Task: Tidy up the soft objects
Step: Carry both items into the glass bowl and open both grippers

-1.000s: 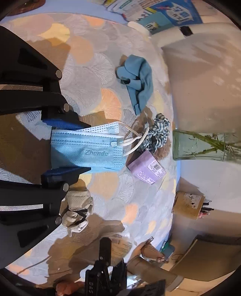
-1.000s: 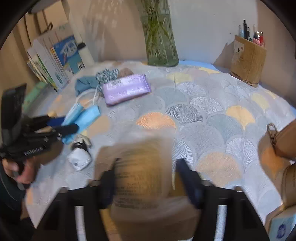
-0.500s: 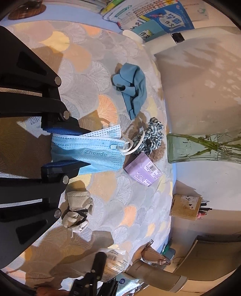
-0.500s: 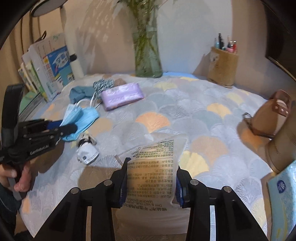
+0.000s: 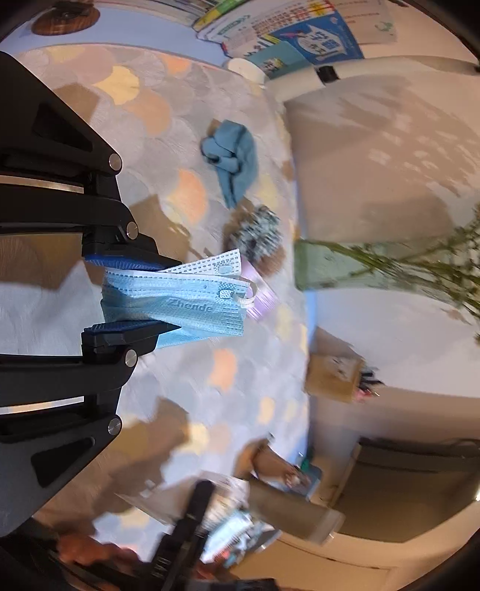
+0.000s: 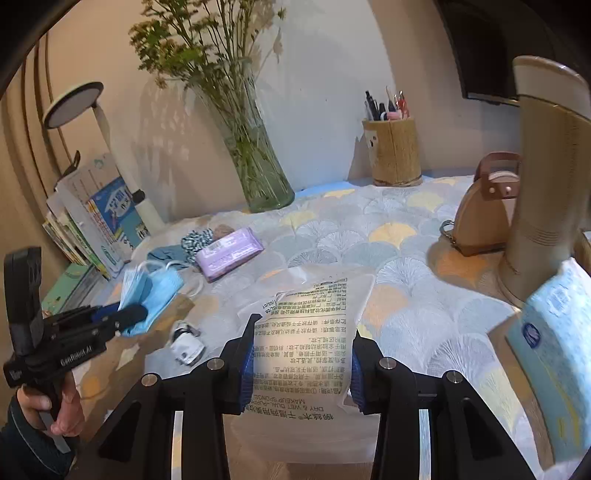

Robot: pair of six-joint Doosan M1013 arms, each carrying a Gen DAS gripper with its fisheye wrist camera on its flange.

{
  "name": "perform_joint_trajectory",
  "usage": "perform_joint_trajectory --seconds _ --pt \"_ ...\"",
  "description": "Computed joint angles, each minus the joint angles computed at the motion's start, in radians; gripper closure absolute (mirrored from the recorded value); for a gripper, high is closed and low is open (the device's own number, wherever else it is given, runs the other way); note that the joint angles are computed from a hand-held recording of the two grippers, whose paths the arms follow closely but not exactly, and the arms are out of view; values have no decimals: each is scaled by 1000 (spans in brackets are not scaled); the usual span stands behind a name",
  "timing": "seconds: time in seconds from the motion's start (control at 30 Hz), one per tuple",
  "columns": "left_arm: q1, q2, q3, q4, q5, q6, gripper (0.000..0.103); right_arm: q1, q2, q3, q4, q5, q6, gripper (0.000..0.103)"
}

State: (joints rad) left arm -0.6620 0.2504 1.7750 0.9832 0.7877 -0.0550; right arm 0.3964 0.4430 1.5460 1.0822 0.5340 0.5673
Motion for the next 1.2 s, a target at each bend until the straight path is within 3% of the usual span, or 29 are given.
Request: perform_joint_trajectory --seconds 0.2,0.4,0.63,0.83,0.97,1.07,1.2 --pt "-31 3 -63 74 -34 11 83 -26 -64 53 148 -12 -131 63" --pt "-56 22 -144 133 -112 41 83 -60 -125 93 250 -38 -204 63" --pt "-81 97 -302 113 -207 208 83 -93 -164 117 230 -129 -139 63" --pt "-96 173 -438 19 -239 404 83 -135 -168 118 194 -166 -42 63" --pt "-89 224 -528 -63 -264 505 83 -168 -168 111 134 -211 57 63" --pt "-81 278 -619 -151 -268 592 83 -200 -162 81 10 -251 213 63" --pt "-73 362 -747 -255 -236 709 83 -246 -129 -10 -383 -263 623 63"
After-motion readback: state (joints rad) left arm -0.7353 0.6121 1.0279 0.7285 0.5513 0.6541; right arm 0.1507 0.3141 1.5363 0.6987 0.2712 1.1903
